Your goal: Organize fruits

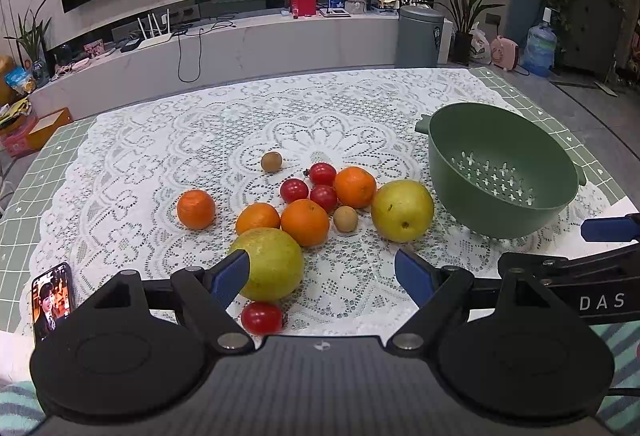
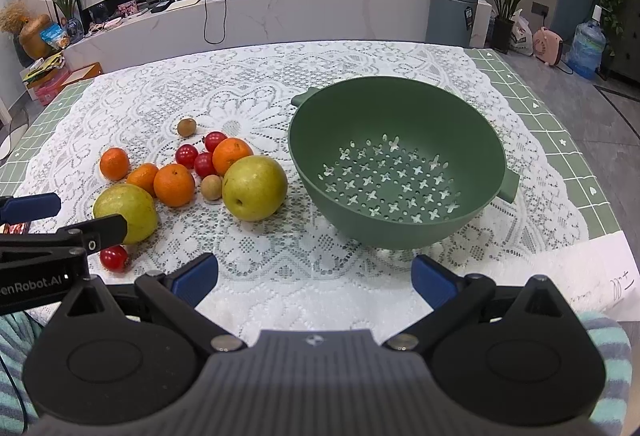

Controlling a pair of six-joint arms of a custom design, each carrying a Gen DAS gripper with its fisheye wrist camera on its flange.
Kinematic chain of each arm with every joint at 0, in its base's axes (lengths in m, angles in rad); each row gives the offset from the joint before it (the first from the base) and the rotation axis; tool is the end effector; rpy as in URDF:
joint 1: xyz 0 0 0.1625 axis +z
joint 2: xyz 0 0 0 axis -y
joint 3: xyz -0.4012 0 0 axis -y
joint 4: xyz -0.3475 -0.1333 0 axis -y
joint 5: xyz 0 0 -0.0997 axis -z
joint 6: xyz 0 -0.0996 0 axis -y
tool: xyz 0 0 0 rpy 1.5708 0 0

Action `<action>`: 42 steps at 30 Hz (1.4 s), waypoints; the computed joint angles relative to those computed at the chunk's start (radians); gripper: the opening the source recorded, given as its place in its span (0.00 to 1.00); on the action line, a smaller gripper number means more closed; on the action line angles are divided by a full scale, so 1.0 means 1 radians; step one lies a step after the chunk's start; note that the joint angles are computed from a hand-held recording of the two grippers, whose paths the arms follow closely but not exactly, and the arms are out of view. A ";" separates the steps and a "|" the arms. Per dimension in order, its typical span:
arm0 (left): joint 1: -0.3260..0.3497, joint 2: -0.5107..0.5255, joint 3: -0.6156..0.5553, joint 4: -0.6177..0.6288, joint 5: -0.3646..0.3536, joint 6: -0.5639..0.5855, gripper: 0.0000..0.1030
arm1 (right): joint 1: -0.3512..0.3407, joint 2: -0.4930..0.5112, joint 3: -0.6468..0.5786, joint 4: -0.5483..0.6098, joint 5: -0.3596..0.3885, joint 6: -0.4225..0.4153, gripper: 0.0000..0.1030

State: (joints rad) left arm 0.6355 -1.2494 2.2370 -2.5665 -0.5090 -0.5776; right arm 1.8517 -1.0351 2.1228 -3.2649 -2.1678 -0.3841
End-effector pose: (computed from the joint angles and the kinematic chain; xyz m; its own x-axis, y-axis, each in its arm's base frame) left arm -0.2058 -0.4255 0.2054 -0.6865 0.0009 -0.7271 0.5132 0.7091 -0.4836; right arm 0.2115 -0.4542 0.1889 -0.7337 -0.2230 0.6418 -0.5422 0.7614 -0.3553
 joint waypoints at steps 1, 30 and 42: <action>0.000 0.000 0.000 0.001 0.000 -0.001 0.94 | 0.000 0.000 0.001 -0.001 0.000 -0.001 0.96; 0.005 -0.010 0.004 -0.005 -0.009 0.016 0.94 | -0.005 0.006 -0.002 0.000 0.004 -0.006 0.96; 0.064 -0.032 0.020 -0.111 -0.064 0.167 0.84 | -0.057 0.096 0.072 -0.326 0.242 -0.359 0.84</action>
State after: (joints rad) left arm 0.6997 -1.2811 2.2567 -2.6778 -0.5727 -0.4109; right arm 1.7952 -0.9386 2.1943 -3.5904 -1.9255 -0.7435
